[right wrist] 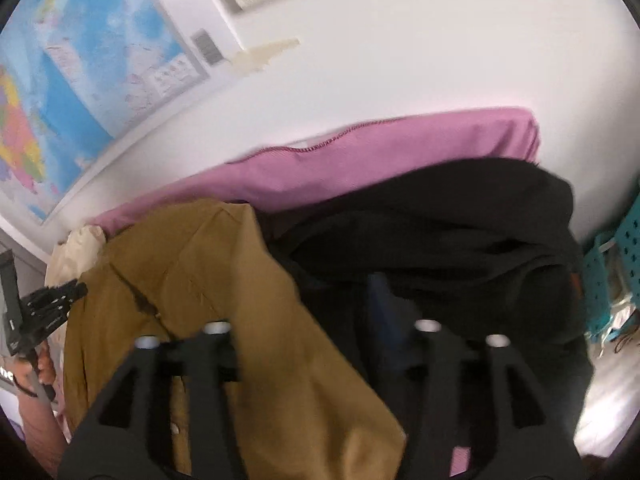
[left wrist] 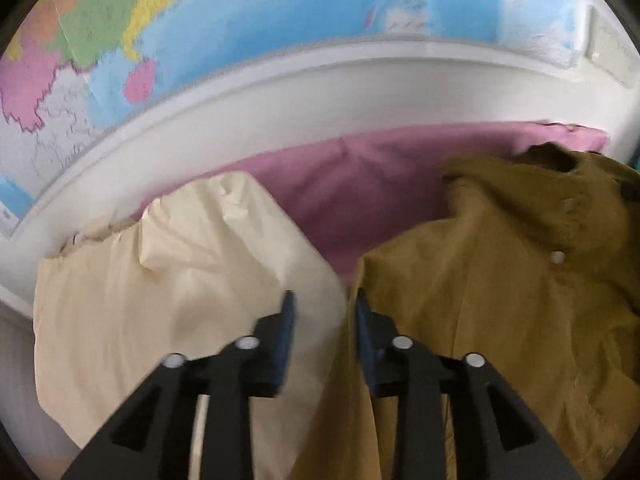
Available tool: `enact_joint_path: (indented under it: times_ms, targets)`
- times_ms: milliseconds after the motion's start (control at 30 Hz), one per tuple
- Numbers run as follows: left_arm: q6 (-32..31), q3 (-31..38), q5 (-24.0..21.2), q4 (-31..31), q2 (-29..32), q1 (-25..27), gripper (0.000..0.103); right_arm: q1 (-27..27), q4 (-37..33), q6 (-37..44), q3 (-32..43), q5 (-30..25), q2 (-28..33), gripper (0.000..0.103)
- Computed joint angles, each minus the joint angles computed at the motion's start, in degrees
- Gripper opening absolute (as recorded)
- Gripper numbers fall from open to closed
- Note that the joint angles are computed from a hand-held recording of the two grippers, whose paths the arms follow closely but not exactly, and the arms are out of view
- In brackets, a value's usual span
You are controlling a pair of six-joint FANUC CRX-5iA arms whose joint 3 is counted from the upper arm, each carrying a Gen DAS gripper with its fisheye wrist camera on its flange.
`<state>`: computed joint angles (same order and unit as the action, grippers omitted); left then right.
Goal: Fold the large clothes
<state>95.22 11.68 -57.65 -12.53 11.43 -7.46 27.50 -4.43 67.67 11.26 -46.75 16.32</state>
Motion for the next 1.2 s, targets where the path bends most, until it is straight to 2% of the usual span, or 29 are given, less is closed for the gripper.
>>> enact_joint_path:
  times_ms: [33, 67, 133, 200, 233, 267, 300, 367, 467, 500, 533, 600, 633, 667, 733, 767, 800, 833, 867, 900, 933, 967, 1033, 1067, 1100, 1133, 1200]
  targets:
    - [0.3, -2.5, 2.2, -0.4, -2.5, -0.2, 0.058, -0.1, -0.1, 0.6, -1.4, 0.8, -1.5, 0.075]
    - [0.2, -5.6, 4.8, -0.6, -5.8, -0.2, 0.066, -0.2, -1.2, 2.6, -3.8, 1.5, -4.6, 0.081]
    - [-1.5, -11.6, 9.2, 0.6, -12.1, -0.2, 0.075, 0.0, -3.5, 6.7, -7.8, 1.6, -10.1, 0.090]
    - [-5.0, -18.5, 12.4, 4.0, -19.1, 0.6, 0.085, 2.3, -2.0, 8.7, -13.8, 1.1, -16.9, 0.095]
    - [-7.9, -21.7, 13.3, 6.6, -21.8, 1.3, 0.088, 4.3, -1.2, 9.7, -16.8, -0.3, -20.3, 0.098]
    - [-9.1, -24.0, 13.4, 7.2, -24.0, 1.1, 0.088, 6.1, 0.2, 9.5, -18.7, -1.4, -22.0, 0.097]
    - [-8.9, -25.8, 11.8, 5.5, -26.2, -0.2, 0.088, 8.7, 2.5, 8.4, -21.4, -2.8, -24.3, 0.097]
    - [-9.6, -28.4, 10.7, 4.6, -27.6, -1.4, 0.088, 13.9, 7.1, 4.7, -24.9, -5.4, -25.8, 0.097]
    - [-5.9, -29.9, 6.4, -1.3, -27.5, -5.5, 0.088, 21.3, 16.4, -2.9, -31.4, -8.0, -27.8, 0.097]
    - [-5.5, -30.3, 5.9, -1.9, -27.2, -6.1, 0.088, 23.0, 19.8, -5.1, -33.3, -9.0, -27.6, 0.097]
    - [-5.4, -31.0, 5.6, -2.3, -26.9, -6.6, 0.088, 23.1, 20.2, -5.3, -34.7, -8.2, -28.4, 0.096]
    - [-4.5, -31.5, 5.4, -3.8, -26.0, -7.1, 0.087, 19.7, 13.4, -1.3, -33.9, -6.5, -29.7, 0.060]
    - [-4.8, -31.9, 5.7, -3.5, -26.0, -6.8, 0.081, 16.9, 9.9, -0.6, -32.9, -6.0, -30.4, 0.024]
    - [-5.6, -32.8, 6.5, -1.9, -26.4, -6.0, 0.077, 15.6, 9.4, -0.6, -32.9, -5.5, -31.4, 0.014]
    - [-7.1, -34.0, 7.2, 1.0, -27.6, -4.4, 0.050, 14.3, 13.9, -3.6, -34.3, -3.7, -34.4, 0.012]
    - [-5.2, -33.7, 7.3, -0.7, -28.1, -4.9, 0.040, 12.6, 15.7, -5.3, -34.4, -2.8, -35.6, 0.011]
    - [-1.4, -32.0, 6.0, -5.3, -27.9, -6.4, 0.012, 10.4, 15.8, -5.7, -33.7, -2.1, -36.3, 0.010]
    - [0.5, -30.2, 4.2, -7.2, -27.4, -6.1, 0.010, 8.3, 15.9, -6.5, -33.1, -1.2, -37.0, 0.010]
    - [1.4, -29.7, 4.1, -6.0, -27.9, -4.1, 0.010, 7.1, 17.7, -8.0, -33.2, -0.4, -37.1, 0.009]
    - [1.5, -29.4, 4.3, -4.7, -28.4, -2.1, 0.010, 5.9, 21.6, -10.6, -33.8, 0.8, -36.5, 0.009]
    - [3.0, -28.0, 3.5, -6.4, -28.1, -1.7, 0.010, 3.8, 23.7, -11.9, -33.7, 2.0, -35.2, 0.009]
    - [6.9, -26.5, 1.9, -11.1, -27.5, -3.4, 0.009, 2.0, 22.8, -11.3, -33.1, 2.1, -34.3, 0.009]
    - [12.9, -22.4, -3.0, -20.4, -24.2, -7.2, 0.011, -2.9, 15.2, -7.4, -30.4, 3.2, -30.0, 0.009]
    - [14.8, -20.8, -5.0, -22.6, -22.4, -7.9, 0.013, -3.6, 14.5, -7.5, -30.0, 3.1, -28.0, 0.009]
    - [16.1, -19.4, -6.9, -23.2, -20.7, -7.8, 0.022, -4.2, 13.3, -6.9, -29.2, 2.4, -25.3, 0.012]
    - [18.0, -17.9, -9.7, -25.0, -18.8, -8.7, 0.036, -5.0, 10.2, -5.5, -28.0, 1.8, -22.6, 0.015]
    - [21.4, -16.9, -12.1, -26.5, -18.3, -9.8, 0.045, -5.9, 6.1, -4.0, -27.0, 1.2, -19.2, 0.027]
